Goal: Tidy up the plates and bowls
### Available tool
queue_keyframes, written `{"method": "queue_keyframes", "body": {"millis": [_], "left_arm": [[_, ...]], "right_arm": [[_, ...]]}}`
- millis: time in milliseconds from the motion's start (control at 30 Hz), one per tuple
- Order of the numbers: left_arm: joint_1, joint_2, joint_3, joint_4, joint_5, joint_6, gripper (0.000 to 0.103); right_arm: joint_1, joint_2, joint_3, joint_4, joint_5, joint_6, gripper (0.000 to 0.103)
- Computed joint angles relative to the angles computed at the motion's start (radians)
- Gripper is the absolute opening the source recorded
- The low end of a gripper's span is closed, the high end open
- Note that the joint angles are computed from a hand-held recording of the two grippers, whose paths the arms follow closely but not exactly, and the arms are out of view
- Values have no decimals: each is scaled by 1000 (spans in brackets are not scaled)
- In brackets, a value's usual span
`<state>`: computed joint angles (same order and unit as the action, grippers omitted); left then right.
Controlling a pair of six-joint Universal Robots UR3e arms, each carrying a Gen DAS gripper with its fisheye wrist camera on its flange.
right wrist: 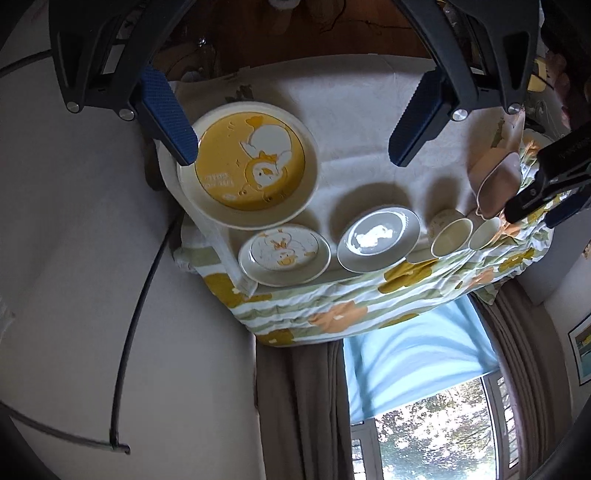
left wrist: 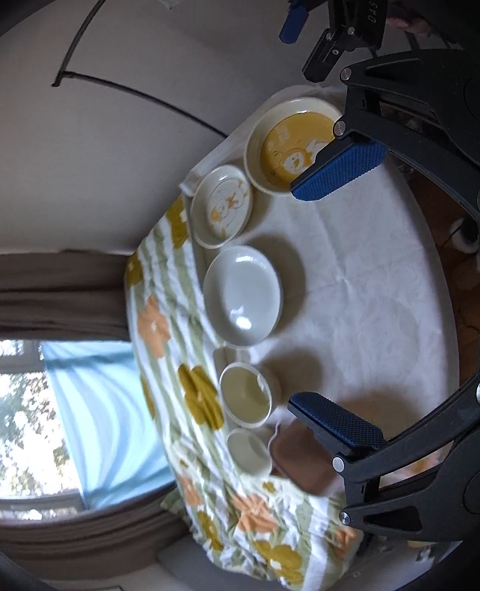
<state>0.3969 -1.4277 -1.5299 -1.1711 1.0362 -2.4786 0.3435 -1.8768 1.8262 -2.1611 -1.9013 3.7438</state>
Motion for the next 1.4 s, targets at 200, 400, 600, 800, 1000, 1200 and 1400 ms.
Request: {"method": "queue_keyframes", "body": {"millis": [200,400,600,800,1000,1200,1400], "left_arm": [[-302,-349,186,10,122,-64,103],[-498,-727,540,-116,185,-88,97],[-572,-964,847,-276,238,-99,68],[-593,-1109,1094,-443,259,-93,20],[-597,-1195,1271,-554,247,-101,15],[-608,-1156,1186,-484,275,-88,15],[-599,-1078,1048,-412,281,-97,15]], "right_arm": [[-478,-315,341,-4,415,-214,103],[-885,-453,542,78,744,-455,94],[-990,-351,596,38,836,-554,66],[-1035,-267,592,-13,842,-595,33],[-1037,-230,561,-3,806,-590,16],[-1003,-186,533,-22,771,-598,16],[-976,-168,504,-20,756,-615,16]]}}
